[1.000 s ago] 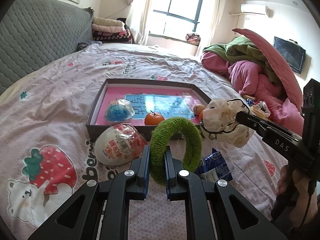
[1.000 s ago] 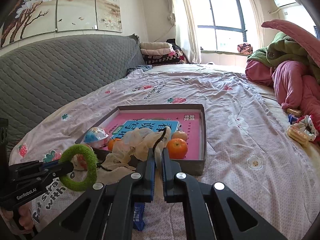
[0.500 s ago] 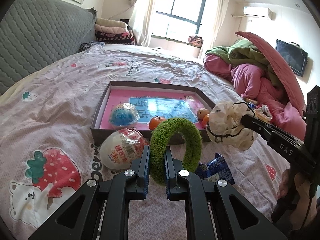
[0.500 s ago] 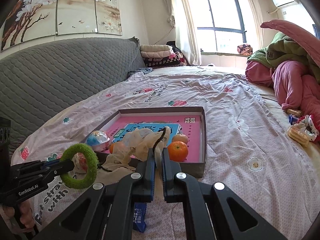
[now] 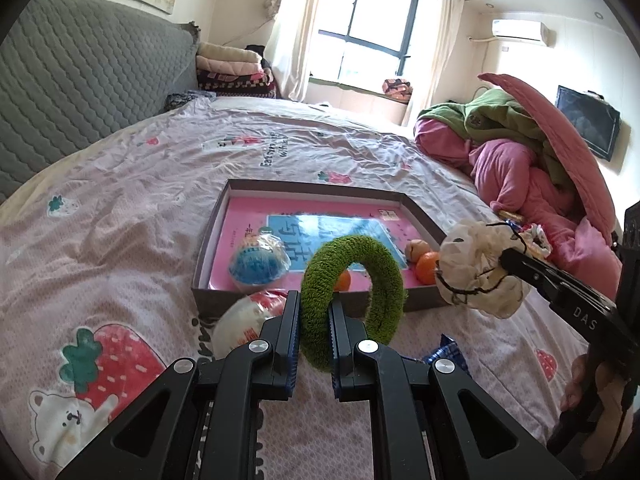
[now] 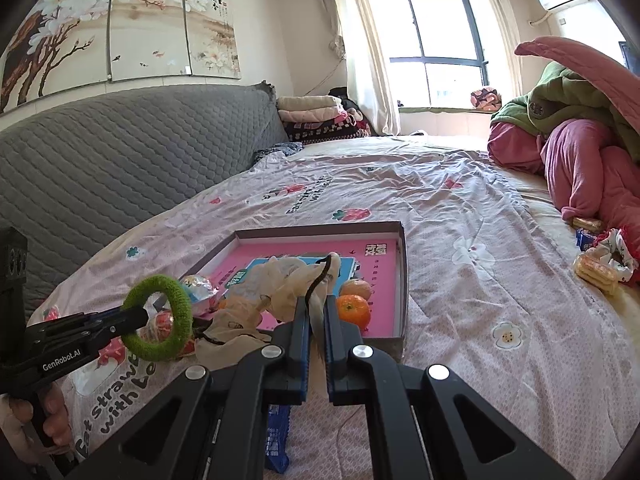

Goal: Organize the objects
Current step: 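Lift and carry the ring with the left gripper while the right carries the cloth over the box, then lower the ring onto the Kinder egg with the left gripper while the right lowers the cloth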

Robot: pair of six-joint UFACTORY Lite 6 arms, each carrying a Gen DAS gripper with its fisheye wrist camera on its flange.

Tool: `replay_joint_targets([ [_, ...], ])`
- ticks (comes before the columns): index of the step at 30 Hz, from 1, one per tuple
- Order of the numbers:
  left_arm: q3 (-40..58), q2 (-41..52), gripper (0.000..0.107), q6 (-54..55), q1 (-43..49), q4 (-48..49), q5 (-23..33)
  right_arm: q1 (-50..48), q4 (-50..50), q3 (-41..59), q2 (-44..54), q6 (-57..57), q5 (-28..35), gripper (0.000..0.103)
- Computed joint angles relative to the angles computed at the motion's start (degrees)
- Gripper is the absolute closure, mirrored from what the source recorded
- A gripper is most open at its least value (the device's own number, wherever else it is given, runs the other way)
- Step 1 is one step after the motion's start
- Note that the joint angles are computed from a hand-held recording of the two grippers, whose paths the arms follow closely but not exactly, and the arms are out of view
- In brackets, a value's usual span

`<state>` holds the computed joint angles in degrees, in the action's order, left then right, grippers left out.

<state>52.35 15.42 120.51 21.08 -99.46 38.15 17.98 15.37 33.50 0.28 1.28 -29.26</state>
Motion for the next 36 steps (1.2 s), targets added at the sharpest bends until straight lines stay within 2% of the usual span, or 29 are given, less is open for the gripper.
replay_joint_targets([
  [14, 11.18, 7.09, 0.095, -6.96, -1.58, 4.65, -3.81, -2.0, 0.15, 5.0, 3.89, -1.81, 0.45, 0.097],
  [29, 22.92, 14.68, 0.095, -12.68, -3.77, 8.21, -5.03, -4.02, 1.36, 12.78, 11.87, -4.64, 1.32, 0.096],
  [36, 31.49, 20.12, 0.094, -19.15, -3.99, 12.14, -4.88, -3.61, 4.71, 15.33, 14.46, -8.81, 0.65, 0.095],
])
